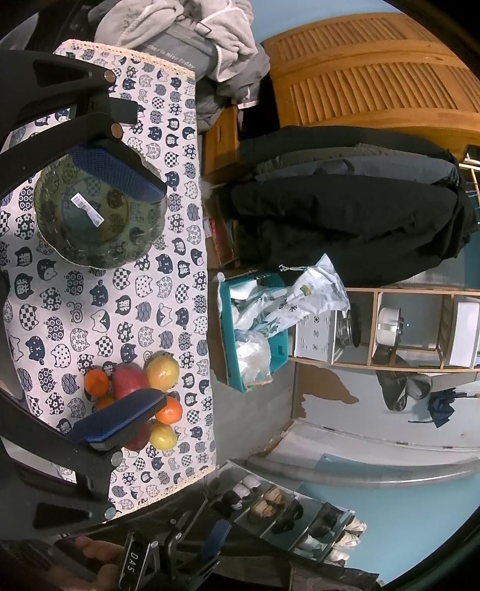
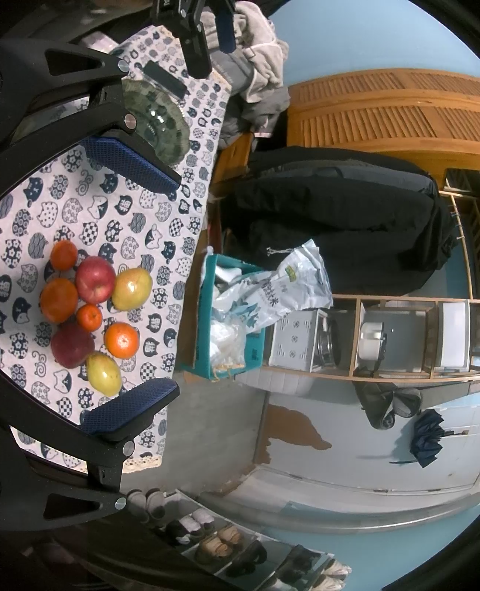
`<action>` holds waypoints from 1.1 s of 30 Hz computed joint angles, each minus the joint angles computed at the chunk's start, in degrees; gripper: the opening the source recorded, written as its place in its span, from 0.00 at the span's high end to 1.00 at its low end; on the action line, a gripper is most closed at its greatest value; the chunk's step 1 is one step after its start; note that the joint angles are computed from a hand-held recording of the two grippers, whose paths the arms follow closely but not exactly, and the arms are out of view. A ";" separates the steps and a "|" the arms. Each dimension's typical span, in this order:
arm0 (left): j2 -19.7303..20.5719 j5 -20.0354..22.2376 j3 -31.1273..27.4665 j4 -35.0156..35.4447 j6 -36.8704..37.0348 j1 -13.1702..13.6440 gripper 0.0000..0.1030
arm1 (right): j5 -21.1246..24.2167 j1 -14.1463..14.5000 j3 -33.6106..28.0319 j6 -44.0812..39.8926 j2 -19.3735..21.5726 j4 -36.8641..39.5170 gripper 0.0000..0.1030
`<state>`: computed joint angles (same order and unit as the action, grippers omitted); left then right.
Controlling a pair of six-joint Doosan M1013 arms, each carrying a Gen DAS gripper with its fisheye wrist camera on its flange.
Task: Organize fruits
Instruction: 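Reach the right gripper to the dark red apple while the left gripper approaches a mandarin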
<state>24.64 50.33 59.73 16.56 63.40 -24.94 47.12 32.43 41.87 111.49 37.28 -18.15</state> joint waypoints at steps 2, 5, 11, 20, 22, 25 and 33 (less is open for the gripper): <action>0.10 0.18 -0.17 -0.42 0.26 0.07 0.01 | 0.14 -0.01 -0.03 0.12 0.02 -0.23 0.04; 0.45 0.68 -0.63 -1.14 0.88 0.15 0.01 | 0.37 -0.16 -0.02 0.19 0.06 -0.15 0.04; 1.09 1.30 -1.12 -2.06 2.40 -0.03 0.01 | 0.90 -0.50 0.46 0.54 -0.03 0.15 0.04; 3.14 3.85 -2.52 -6.35 5.67 -0.05 0.01 | 3.33 -0.93 0.34 0.67 0.30 0.46 0.04; 3.80 4.69 -2.94 -5.72 6.01 -0.39 0.01 | 3.80 -1.04 0.40 0.73 0.34 0.38 0.04; 4.72 5.89 -3.67 -6.35 7.03 -0.56 0.01 | 5.08 -1.33 0.27 0.70 0.60 0.61 0.04; 8.39 11.32 -7.63 -10.73 9.78 -0.33 0.01 | 9.47 -2.55 0.20 2.06 1.51 1.25 0.04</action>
